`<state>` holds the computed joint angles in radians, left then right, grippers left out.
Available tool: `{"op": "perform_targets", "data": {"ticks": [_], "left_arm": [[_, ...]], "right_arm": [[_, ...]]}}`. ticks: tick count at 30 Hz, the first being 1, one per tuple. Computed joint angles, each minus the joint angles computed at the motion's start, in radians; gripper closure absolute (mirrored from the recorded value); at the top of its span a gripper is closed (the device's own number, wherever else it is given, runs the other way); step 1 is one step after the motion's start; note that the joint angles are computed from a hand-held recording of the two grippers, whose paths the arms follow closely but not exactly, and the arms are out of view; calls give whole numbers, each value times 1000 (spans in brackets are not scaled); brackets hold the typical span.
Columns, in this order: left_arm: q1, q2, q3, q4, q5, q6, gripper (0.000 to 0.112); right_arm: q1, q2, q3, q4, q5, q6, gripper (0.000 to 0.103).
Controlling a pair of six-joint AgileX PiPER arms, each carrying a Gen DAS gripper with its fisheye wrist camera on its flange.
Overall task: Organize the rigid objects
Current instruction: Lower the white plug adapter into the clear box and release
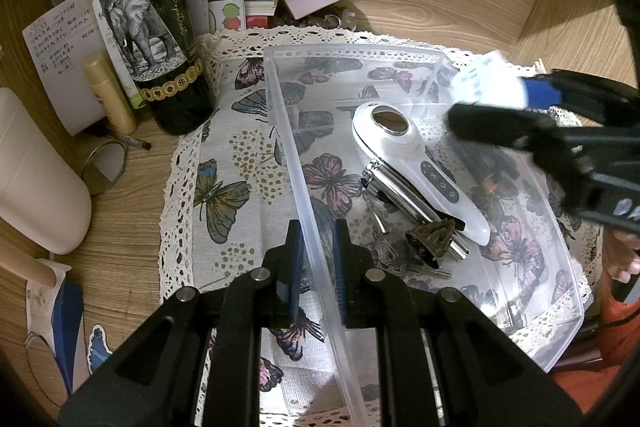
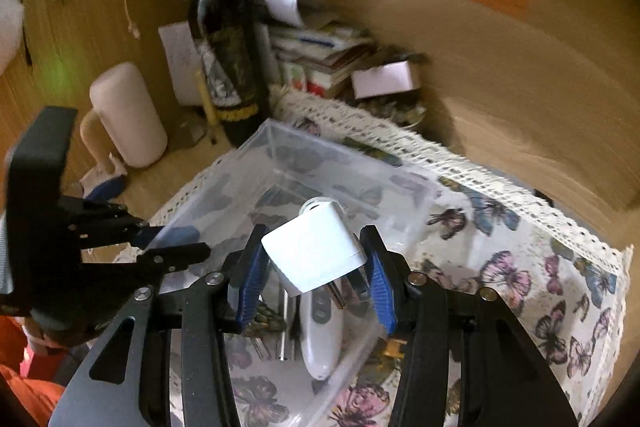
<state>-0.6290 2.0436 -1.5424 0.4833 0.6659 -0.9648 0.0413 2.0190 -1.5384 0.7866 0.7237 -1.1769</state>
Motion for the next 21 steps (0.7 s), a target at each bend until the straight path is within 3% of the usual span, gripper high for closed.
{"op": "perform_targets", "data": {"ticks": [9, 21], "left_arm": [[0, 1, -1, -3, -1, 1, 99], [2, 1, -2, -5, -2, 5, 99]], "right_arm": [[61, 100, -127, -168, 72, 138, 60], [22, 12, -43, -70, -6, 51, 59]]}}
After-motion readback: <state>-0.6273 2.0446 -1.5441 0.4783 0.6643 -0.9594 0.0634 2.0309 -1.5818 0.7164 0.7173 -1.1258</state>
